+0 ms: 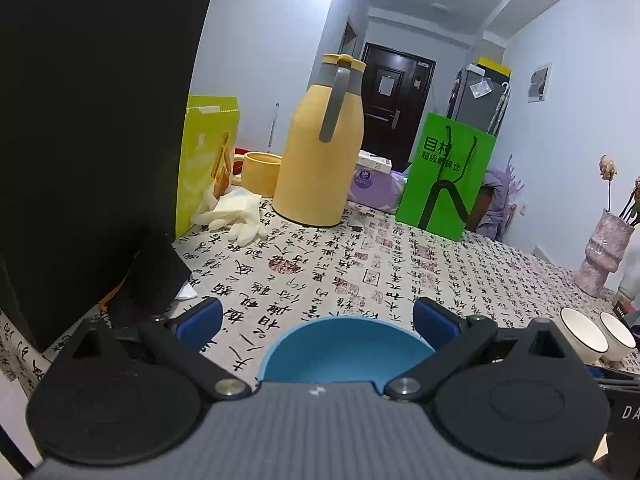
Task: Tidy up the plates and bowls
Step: 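Open the left gripper on the blue bowl rim while the right gripper opens, then withdraw both open grippers from the blue bowl toward the white bowls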
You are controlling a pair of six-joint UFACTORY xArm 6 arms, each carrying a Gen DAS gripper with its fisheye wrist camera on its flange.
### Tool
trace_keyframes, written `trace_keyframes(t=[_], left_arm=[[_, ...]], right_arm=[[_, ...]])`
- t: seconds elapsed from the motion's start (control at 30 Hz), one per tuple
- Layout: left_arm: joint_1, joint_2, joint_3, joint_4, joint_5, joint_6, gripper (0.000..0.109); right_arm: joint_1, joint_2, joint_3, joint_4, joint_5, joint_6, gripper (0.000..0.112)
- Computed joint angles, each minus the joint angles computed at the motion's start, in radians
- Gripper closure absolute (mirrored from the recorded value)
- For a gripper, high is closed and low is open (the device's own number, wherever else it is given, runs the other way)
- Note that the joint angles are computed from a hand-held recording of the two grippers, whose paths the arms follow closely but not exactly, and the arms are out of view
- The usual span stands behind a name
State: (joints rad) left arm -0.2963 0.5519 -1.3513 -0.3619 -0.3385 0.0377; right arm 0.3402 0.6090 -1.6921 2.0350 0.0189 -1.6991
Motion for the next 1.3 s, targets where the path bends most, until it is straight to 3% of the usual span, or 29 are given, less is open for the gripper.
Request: trace_keyframes(t=[0.1, 0.73, 1.3], left_arm=[[-0.006, -0.003, 0.006, -0.012, -0.011, 0.006, 0.006], [-0.054, -0.024, 0.032, -0.111, -0.053, 0.090, 0.006], [-0.114, -0.054, 0.063, -0.200, -0.099, 0.166, 0.006]], right_arm=[[-0.009, -0.011, -0.001, 0.120, -0.003, -0.132, 0.009], [-0.067, -0.098, 0.075, 0.583, 0.017, -0.636, 0.009], [-0.122, -0.221, 0.237, 0.738, 0.101, -0.794, 0.009]])
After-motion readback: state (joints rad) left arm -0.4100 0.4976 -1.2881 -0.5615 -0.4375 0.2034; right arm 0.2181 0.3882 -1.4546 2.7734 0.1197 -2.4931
